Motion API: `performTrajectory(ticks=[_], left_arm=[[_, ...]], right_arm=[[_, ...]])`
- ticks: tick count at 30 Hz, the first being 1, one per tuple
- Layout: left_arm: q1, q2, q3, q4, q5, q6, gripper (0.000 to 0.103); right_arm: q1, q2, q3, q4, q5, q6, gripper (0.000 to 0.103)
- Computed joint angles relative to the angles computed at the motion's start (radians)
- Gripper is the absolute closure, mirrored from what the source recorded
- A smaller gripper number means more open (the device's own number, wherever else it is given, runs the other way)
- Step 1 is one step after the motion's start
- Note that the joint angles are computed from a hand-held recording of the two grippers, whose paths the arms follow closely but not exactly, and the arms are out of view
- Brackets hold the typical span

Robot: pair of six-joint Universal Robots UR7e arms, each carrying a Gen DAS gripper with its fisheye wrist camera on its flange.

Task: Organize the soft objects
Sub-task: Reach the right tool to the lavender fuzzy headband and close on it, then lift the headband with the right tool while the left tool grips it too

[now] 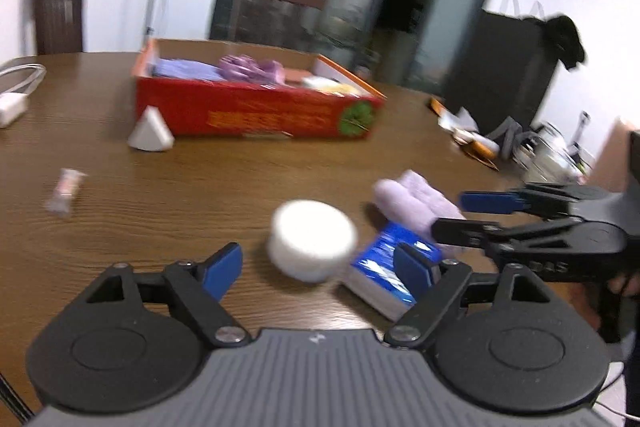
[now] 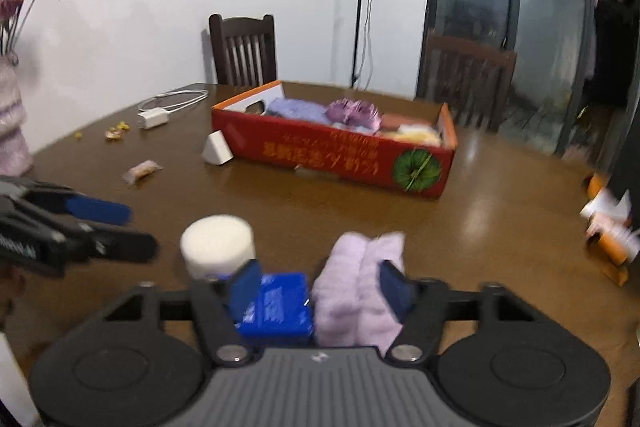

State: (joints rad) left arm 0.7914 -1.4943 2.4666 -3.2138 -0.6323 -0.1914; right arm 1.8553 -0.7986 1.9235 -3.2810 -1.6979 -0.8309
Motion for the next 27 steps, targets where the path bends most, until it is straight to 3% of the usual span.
performTrajectory(ticks=[5,8,10,11,13,18,20,22,24,27], left_arm=[[0.014,0.039,-0.019,-0.016,-0.057,0.024,0.021],[0.021,0.06,-0.032,-0.005,-0.045,0.017,0.021],[0.027,0.061,-0.034,-0.001,-0.041,0.01,0.021],[0.028,0.059,-0.032,-0.002,-0.035,0.006,0.021],[0.025,0.048,-0.022,-0.015,-0.017,0.006,0.021],[-0.004,-0.026,0.03,-0.092,0.055,0.014,0.021],[-0.018,-0.077,0.056,-0.105,0.083,-0.001,0.021],[-0.033,-0.134,0.083,-0.104,0.109,-0.028,0.021],[-0.043,-0.193,0.109,-0.084,0.121,-0.073,0.021],[-0.047,-0.237,0.138,-0.054,0.095,-0.129,0.021]], right_arm=[[-0.014,0.048,-0.028,-0.061,-0.054,0.06,0.043],[-0.027,0.066,-0.057,-0.016,-0.066,0.103,0.044],[-0.039,0.069,-0.059,-0.01,-0.037,0.126,0.058],[-0.039,0.07,-0.063,-0.006,-0.038,0.136,0.059],[-0.037,0.068,-0.071,-0.003,-0.033,0.129,0.078],[-0.006,0.05,-0.045,-0.128,0.019,0.07,0.081],[-0.004,0.001,-0.019,-0.034,0.119,0.056,0.081],[-0.004,-0.05,0.001,0.153,0.218,0.005,0.08],[0.007,-0.061,0.007,0.288,0.24,-0.036,0.079],[0.026,-0.033,-0.002,0.414,0.203,-0.074,0.078]])
